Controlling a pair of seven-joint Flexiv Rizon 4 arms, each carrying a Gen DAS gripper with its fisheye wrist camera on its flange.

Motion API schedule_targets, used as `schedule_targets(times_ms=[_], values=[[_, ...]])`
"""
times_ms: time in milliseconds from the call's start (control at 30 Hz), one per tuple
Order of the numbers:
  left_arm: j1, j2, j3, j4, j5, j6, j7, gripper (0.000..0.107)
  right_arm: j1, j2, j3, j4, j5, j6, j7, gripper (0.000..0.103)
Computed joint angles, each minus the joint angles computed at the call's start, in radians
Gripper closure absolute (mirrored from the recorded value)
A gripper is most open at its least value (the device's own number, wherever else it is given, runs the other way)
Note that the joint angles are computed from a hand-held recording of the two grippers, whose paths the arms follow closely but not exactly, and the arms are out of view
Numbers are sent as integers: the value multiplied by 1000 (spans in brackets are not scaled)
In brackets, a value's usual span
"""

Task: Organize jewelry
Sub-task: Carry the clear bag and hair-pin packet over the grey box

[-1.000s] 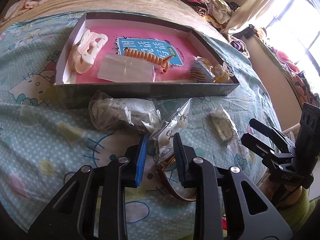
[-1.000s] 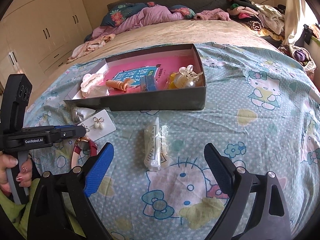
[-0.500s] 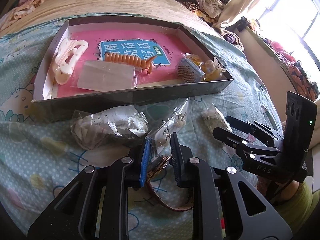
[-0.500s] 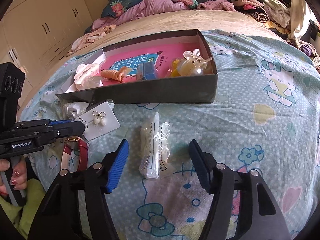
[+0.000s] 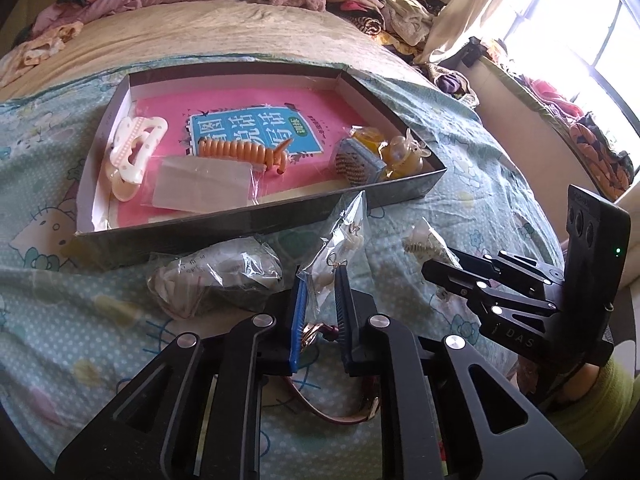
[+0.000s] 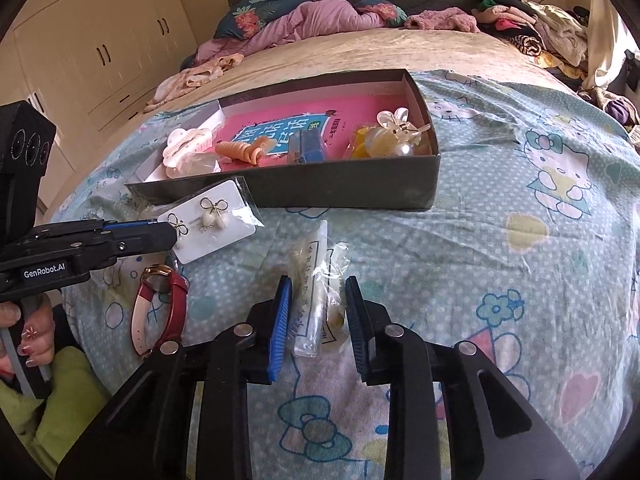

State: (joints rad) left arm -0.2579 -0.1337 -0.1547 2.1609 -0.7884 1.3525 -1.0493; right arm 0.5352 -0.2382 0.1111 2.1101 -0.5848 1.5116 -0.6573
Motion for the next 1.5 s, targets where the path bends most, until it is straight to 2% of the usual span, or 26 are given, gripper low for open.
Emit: schedule_targets(times_ms=[133, 267, 567, 967, 1500], values=[[-7, 29, -1, 16, -46, 38, 29, 100, 19, 24, -39, 12, -55, 29, 44, 77], [-18, 56, 9, 29, -89, 69, 57, 100, 17, 31, -42, 5, -88, 41, 62, 77], [-15, 89, 51, 30, -50, 119, 23, 100, 22, 14, -37, -52, -110, 52, 46, 77], [20, 102, 84, 30, -9, 145, -39, 100, 17, -48, 15, -181, -10, 28, -106, 77], [83, 75, 97, -14, 110, 128, -141, 100, 40, -153, 16, -344, 97, 7, -239, 77]])
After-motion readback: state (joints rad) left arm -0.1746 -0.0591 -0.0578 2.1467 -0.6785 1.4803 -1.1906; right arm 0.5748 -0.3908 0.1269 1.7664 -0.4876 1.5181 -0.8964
